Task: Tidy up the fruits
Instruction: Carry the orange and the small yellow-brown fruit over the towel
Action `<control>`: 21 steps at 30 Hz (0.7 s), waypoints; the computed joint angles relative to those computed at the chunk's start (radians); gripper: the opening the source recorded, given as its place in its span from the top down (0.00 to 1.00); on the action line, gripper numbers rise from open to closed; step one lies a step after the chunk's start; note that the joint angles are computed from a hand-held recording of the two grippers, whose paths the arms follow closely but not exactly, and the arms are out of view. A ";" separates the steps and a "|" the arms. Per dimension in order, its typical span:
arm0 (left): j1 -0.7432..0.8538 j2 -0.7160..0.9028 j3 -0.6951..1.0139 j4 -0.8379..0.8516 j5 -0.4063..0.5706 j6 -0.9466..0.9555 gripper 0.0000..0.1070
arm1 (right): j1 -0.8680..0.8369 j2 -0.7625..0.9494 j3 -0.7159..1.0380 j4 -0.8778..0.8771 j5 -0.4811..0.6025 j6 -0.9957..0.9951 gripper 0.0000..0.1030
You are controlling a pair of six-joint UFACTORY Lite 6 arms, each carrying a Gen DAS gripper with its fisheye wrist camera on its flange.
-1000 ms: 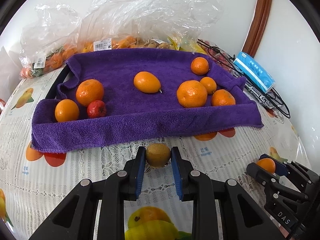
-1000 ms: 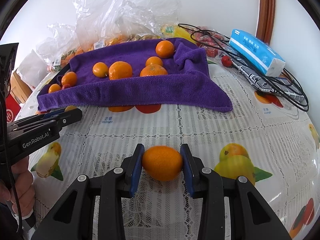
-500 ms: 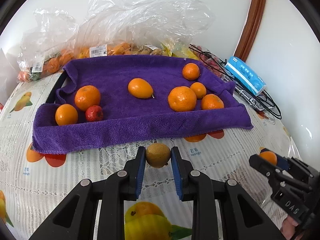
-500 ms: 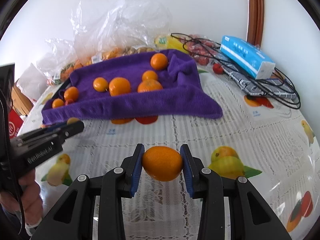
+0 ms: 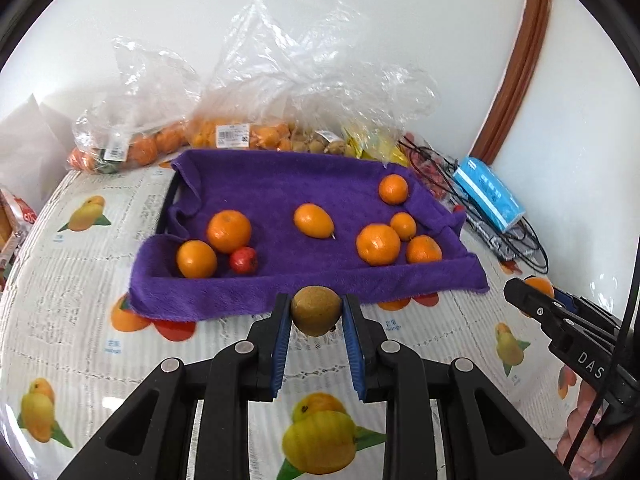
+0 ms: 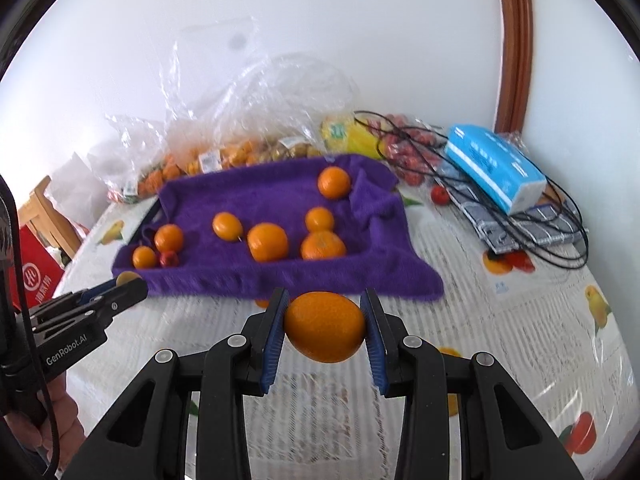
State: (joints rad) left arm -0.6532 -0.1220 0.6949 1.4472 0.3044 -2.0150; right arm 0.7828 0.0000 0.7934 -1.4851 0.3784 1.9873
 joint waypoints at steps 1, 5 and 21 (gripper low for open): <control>0.011 -0.012 0.003 -0.041 0.000 0.049 0.77 | 0.000 0.008 0.022 0.020 0.001 -0.028 0.64; 0.056 -0.055 0.045 -0.225 0.009 0.271 0.77 | -0.007 0.040 0.101 0.073 0.005 -0.115 0.64; 0.224 0.119 0.315 -0.557 -0.044 0.739 0.77 | -0.127 0.317 0.464 0.208 -0.066 -0.362 0.64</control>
State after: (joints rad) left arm -0.4292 -0.0028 1.0096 0.8898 0.2604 -1.2764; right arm 0.6558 0.3168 1.2572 -1.2770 0.3123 1.6255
